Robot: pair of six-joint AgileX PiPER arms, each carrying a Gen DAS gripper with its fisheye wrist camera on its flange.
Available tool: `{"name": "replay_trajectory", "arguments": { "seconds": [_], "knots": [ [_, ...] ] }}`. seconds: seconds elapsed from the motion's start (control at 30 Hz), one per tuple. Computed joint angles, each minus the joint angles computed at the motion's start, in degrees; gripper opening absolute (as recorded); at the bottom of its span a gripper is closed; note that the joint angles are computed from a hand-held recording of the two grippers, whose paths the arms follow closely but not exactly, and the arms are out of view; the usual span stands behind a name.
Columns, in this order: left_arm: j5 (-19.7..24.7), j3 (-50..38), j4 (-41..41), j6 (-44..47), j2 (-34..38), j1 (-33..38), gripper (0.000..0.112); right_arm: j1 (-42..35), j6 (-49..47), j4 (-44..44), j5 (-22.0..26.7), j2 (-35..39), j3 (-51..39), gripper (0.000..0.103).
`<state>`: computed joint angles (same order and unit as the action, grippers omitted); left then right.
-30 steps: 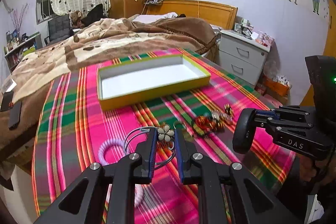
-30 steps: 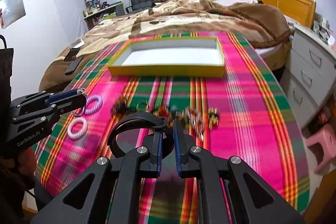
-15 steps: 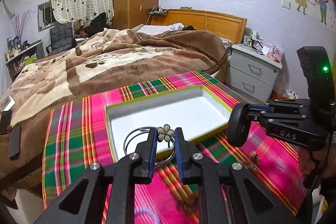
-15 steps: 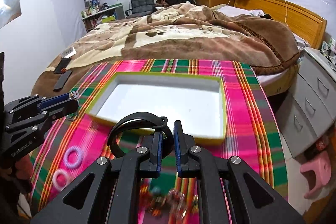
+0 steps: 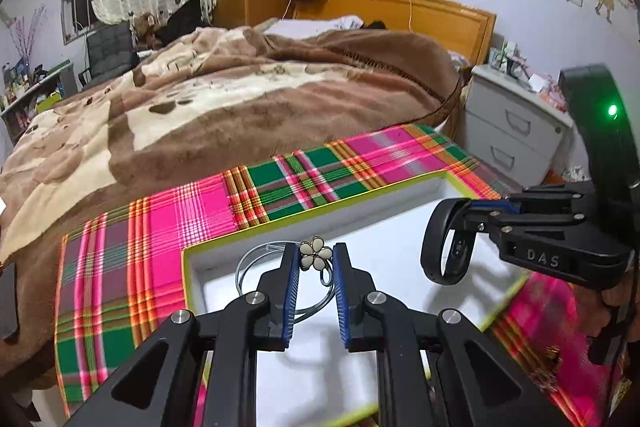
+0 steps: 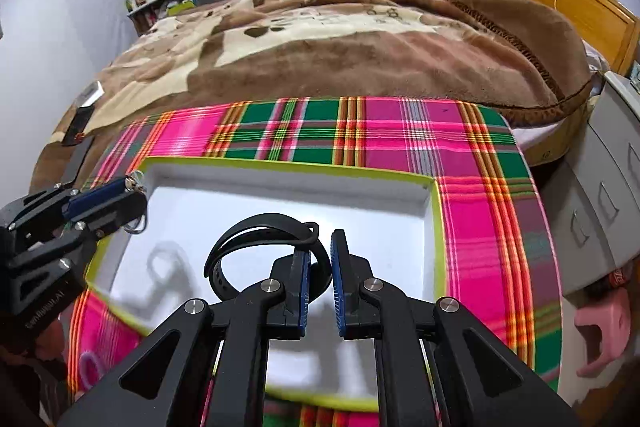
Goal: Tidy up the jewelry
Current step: 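Open the left tool over the box while the right tool releases the black band there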
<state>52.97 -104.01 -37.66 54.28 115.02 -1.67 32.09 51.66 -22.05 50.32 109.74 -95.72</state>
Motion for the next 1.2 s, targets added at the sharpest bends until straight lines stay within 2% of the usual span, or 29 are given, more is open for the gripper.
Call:
{"name": "replay_trajectory", "arguments": {
  "seconds": [0.23,0.57,0.7,0.73,0.77,0.8,0.93,1.2],
  "knots": [
    [0.3,-5.8,4.2,-3.9,6.0,-2.6,0.017,-2.6,-5.9,4.3,4.0,7.2,-8.6,0.01],
    [1.1,-8.2,5.9,-5.5,8.8,-3.7,0.017,-4.1,-8.4,6.6,5.6,9.9,-12.3,0.011],
    [1.5,-8.4,6.0,-6.0,8.8,-3.8,0.017,-4.6,-8.6,7.7,4.8,9.7,-11.7,0.019],
    [1.4,-8.4,6.2,-6.1,8.8,-3.8,0.017,-4.5,-8.5,7.7,4.4,9.4,-11.3,0.022],
    [1.5,-8.3,6.3,-6.3,8.8,-3.8,0.017,-4.7,-8.8,8.0,4.2,9.3,-11.3,0.03],
    [1.6,-8.2,6.2,-6.3,8.7,-3.8,0.017,-4.7,-8.9,8.1,4.4,9.3,-11.4,0.033],
    [1.4,-6.9,4.9,-5.3,8.0,-3.3,0.019,-4.2,-8.3,7.3,3.6,8.3,-10.6,0.034],
    [1.9,-2.2,-0.9,-0.6,4.5,-1.2,0.031,-2.6,-3.2,4.7,-1.0,1.9,-2.5,0.034]
  ]
}}
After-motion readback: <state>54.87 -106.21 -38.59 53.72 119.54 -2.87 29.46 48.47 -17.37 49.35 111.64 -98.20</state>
